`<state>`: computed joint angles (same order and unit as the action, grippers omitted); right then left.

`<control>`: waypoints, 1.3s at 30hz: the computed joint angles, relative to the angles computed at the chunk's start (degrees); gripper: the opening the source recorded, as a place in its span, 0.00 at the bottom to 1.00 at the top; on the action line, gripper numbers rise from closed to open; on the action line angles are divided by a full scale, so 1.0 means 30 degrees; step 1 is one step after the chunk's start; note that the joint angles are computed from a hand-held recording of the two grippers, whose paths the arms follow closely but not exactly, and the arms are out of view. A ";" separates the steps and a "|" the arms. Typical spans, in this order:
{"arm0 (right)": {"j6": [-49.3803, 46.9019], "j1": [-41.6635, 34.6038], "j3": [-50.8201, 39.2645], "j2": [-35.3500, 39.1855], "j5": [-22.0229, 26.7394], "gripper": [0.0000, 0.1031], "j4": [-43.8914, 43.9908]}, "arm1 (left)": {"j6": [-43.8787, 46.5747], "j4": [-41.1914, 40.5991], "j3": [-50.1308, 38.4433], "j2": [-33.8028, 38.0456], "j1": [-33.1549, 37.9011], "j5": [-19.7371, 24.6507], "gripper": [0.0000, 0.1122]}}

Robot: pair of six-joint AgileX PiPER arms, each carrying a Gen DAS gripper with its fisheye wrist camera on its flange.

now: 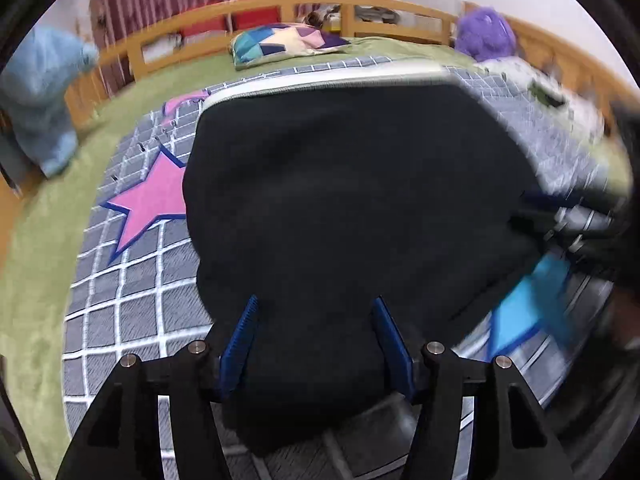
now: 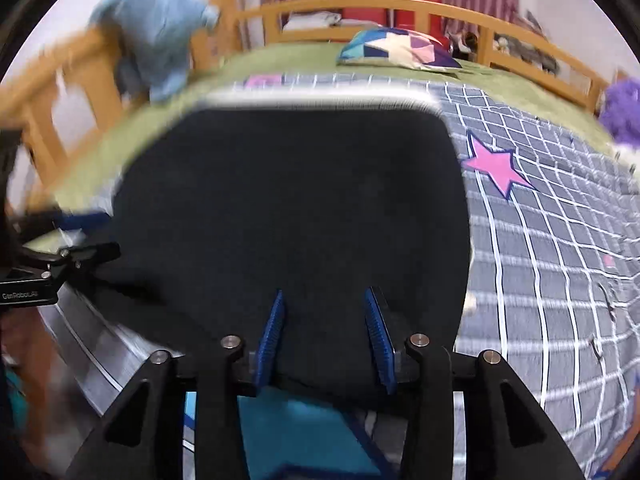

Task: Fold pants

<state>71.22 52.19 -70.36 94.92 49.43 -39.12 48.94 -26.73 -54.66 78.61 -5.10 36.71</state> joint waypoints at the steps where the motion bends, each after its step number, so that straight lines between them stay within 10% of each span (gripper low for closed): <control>1: -0.0380 0.0781 -0.0512 0.0469 0.1116 0.41 -0.0123 | 0.0549 -0.0322 0.0884 -0.0663 0.0002 -0.0804 0.52; 8: -0.0653 0.1092 0.0227 -0.1061 0.0894 0.40 0.0695 | 0.1335 -0.3549 -0.2901 0.0776 0.3115 0.5091 0.53; 16: -0.0734 -0.2268 -0.2849 -0.0474 -0.0745 0.48 -0.2352 | -0.3579 -0.3483 -0.9736 0.5363 0.0937 0.4230 0.53; 22: -0.4349 -0.6049 -0.6570 0.3346 -0.3538 0.60 -0.0108 | -0.6596 0.0064 -1.4910 1.0458 -0.1806 0.2443 0.59; 25: -0.7298 -0.7595 -0.8301 0.6178 -0.2586 0.60 0.2776 | -0.8813 0.1625 -1.8606 1.4094 -0.2109 0.4148 0.57; 30: -0.7762 -0.8834 -0.7300 0.5424 -0.4319 0.53 0.4654 | -0.8149 0.0979 -1.8065 1.3852 -0.2132 0.3679 0.60; 39: -0.6919 -0.7761 -0.7062 0.5039 -0.2832 0.55 0.2707 | -0.6278 0.2074 -1.4633 1.0752 -0.1923 0.3579 0.61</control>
<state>50.46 28.90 -91.55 110.04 40.93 -31.00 30.11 -20.51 -98.56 110.86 -10.87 47.44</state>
